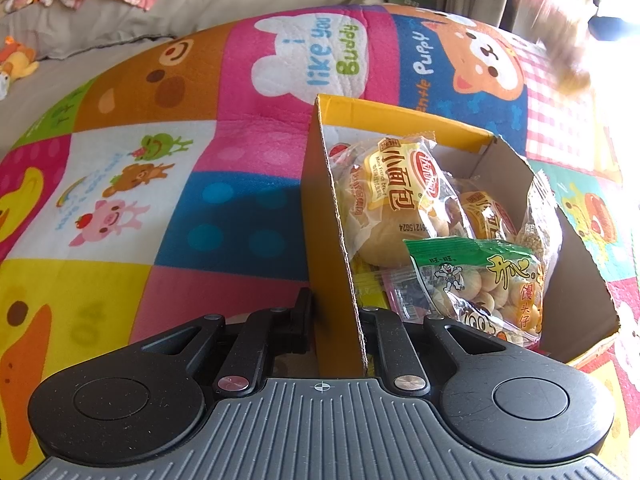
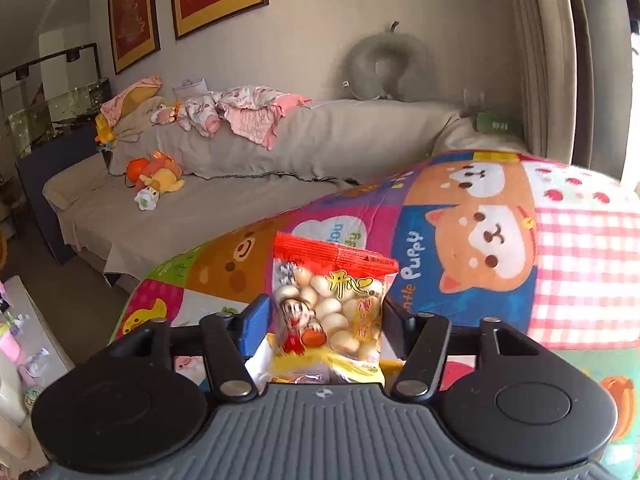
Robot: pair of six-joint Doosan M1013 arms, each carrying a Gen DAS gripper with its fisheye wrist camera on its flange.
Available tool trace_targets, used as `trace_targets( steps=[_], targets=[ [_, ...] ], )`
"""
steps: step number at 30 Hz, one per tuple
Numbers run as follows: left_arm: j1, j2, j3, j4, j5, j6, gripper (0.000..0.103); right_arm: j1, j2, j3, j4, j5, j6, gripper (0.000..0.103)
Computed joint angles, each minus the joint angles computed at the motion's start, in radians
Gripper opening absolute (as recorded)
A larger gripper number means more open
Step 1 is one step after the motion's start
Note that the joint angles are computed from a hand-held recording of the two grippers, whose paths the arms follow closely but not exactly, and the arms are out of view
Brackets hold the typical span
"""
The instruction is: Organize objects
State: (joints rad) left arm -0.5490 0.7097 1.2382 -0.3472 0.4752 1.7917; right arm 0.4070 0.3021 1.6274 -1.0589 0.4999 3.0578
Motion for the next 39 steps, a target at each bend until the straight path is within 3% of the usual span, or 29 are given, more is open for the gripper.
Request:
trace_targets(
  steps=[5, 12, 15, 19, 21, 23, 24, 26, 30, 33, 37, 39],
  targets=[
    [0.0, 0.0, 0.0, 0.004, 0.0, -0.003, 0.014, -0.004, -0.001, 0.022, 0.001, 0.007, 0.04, 0.074],
    [-0.001, 0.0, -0.001, 0.005, 0.001, -0.005, 0.014, 0.012, -0.022, 0.089, 0.044, 0.08, -0.031, 0.074],
    [-0.005, 0.005, -0.017, 0.04, 0.025, -0.049, 0.013, 0.015, -0.044, 0.144, 0.128, 0.031, -0.128, 0.075],
    [-0.032, 0.044, -0.106, 0.119, 0.1, -0.123, 0.013, 0.021, -0.068, 0.227, 0.201, -0.076, -0.196, 0.076],
    [-0.054, 0.079, -0.171, 0.142, 0.134, -0.15, 0.013, 0.036, -0.059, 0.243, 0.17, -0.052, -0.16, 0.076],
    [-0.074, 0.119, -0.245, 0.15, 0.167, -0.092, 0.013, 0.044, -0.04, 0.241, 0.136, 0.005, -0.104, 0.076],
    [-0.082, 0.137, -0.279, 0.157, 0.181, -0.052, 0.016, 0.044, -0.028, 0.234, 0.123, 0.046, -0.075, 0.076],
    [-0.089, 0.162, -0.326, 0.224, 0.19, -0.075, 0.037, 0.04, -0.01, 0.226, 0.049, 0.112, 0.024, 0.075],
    [-0.086, 0.18, -0.34, 0.375, 0.144, -0.256, 0.063, 0.023, -0.001, 0.231, -0.012, 0.121, 0.16, 0.075],
    [-0.083, 0.178, -0.339, 0.37, 0.148, -0.279, 0.059, 0.019, 0.002, 0.235, -0.011, 0.123, 0.176, 0.075],
    [-0.084, 0.077, -0.17, 0.342, -0.066, -0.242, 0.059, 0.046, -0.002, 0.245, -0.027, 0.198, 0.207, 0.078],
    [-0.086, 0.002, -0.044, 0.347, -0.22, -0.233, 0.059, 0.059, -0.023, 0.268, -0.033, 0.212, 0.247, 0.089]
  ],
)
